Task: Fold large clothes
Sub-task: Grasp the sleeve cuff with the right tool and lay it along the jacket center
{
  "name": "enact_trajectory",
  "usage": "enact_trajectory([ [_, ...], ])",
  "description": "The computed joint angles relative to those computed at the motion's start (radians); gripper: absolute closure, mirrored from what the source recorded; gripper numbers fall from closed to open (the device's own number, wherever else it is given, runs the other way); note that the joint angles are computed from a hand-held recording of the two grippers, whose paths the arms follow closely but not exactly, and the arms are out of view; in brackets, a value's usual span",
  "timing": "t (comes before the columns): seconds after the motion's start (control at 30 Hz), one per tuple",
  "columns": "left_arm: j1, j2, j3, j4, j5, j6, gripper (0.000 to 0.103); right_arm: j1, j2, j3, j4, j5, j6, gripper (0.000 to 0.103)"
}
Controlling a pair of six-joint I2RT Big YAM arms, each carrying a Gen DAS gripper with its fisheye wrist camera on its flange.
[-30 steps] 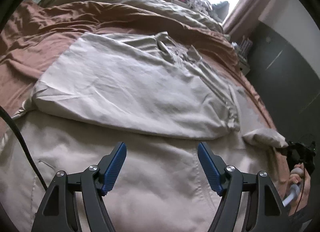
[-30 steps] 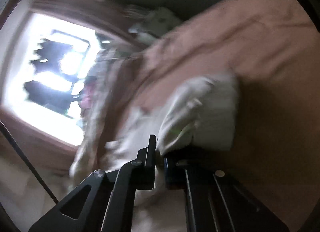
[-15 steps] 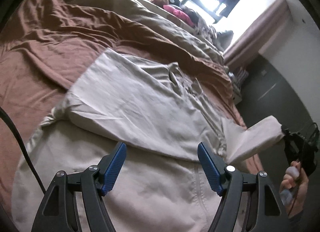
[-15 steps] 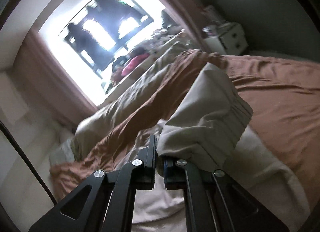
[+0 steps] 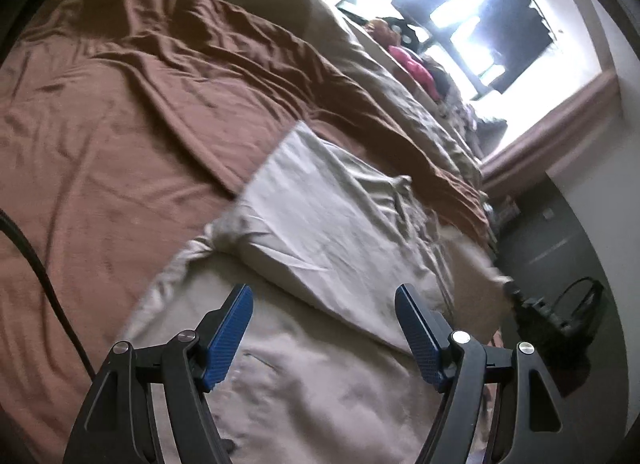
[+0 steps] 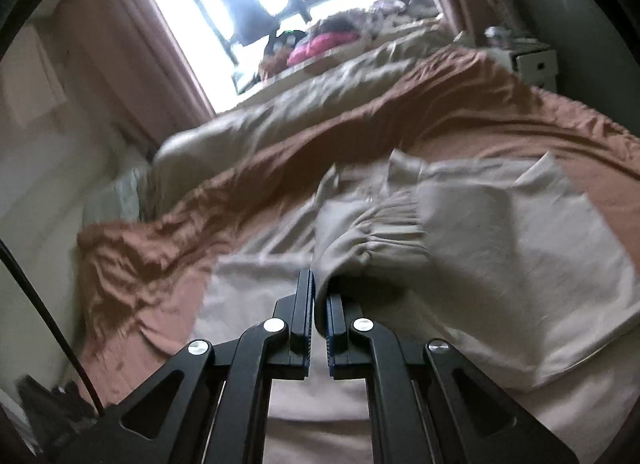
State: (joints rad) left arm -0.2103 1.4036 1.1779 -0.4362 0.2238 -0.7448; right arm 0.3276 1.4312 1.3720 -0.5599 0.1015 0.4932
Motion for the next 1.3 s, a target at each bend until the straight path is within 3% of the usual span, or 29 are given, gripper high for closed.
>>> enact_trajectory([
  [0.1, 0.008, 0.01, 0.003, -0.011, 0.013, 0.004, 0.028, 0.012, 0.059, 0.055, -0.062, -0.01, 0.006, 0.101],
  [0.23, 0.015, 0.011, 0.001, -0.019, 0.001, 0.006, 0.028, -0.005, 0.11, 0.102, -0.113, -0.13, 0.045, 0.1],
  [0.33, 0.017, 0.009, -0.005, -0.012, -0.002, 0.0, 0.028, -0.034, 0.1, 0.111, -0.148, -0.224, 0.053, 0.1],
  [0.4, 0.007, 0.016, 0.004, -0.016, -0.005, 0.008, 0.028, -0.052, 0.065, 0.074, -0.14, -0.238, 0.052, 0.099],
  [0.47, -0.007, 0.029, 0.018, -0.014, 0.002, 0.016, 0.028, -0.084, 0.014, 0.025, -0.136, -0.262, 0.069, 0.088],
  [0.5, -0.015, 0.035, 0.026, -0.02, 0.003, 0.021, 0.028, -0.108, -0.022, -0.007, -0.135, -0.274, 0.084, 0.066],
  [0.53, -0.025, 0.045, 0.039, -0.031, 0.002, 0.031, 0.028, -0.122, -0.05, -0.043, -0.119, -0.273, 0.093, 0.034],
  [0.57, -0.035, 0.054, 0.05, -0.038, 0.002, 0.041, 0.027, -0.133, -0.078, -0.076, -0.105, -0.269, 0.097, 0.024],
  [0.6, -0.044, 0.061, 0.058, -0.042, 0.002, 0.046, 0.023, -0.152, -0.117, -0.118, -0.081, -0.259, 0.097, 0.02],
  [0.77, -0.113, 0.103, 0.122, -0.091, -0.041, 0.11, 0.016, -0.273, -0.223, -0.252, -0.032, -0.294, 0.137, 0.02],
  [0.83, -0.141, 0.127, 0.157, -0.12, -0.058, 0.139, 0.015, -0.318, -0.225, -0.27, -0.044, -0.307, 0.191, 0.02],
  [0.9, -0.167, 0.15, 0.187, -0.14, -0.088, 0.161, 0.013, -0.361, -0.232, -0.294, -0.006, -0.346, 0.267, 0.02],
  [1.13, -0.252, 0.265, 0.348, -0.245, -0.169, 0.227, 0.007, -0.418, -0.229, -0.335, 0.053, -0.356, 0.402, 0.02],
  [1.3, -0.29, 0.398, 0.551, -0.378, -0.209, 0.305, 0.007, -0.457, -0.248, -0.388, 0.115, -0.359, 0.505, 0.02],
])
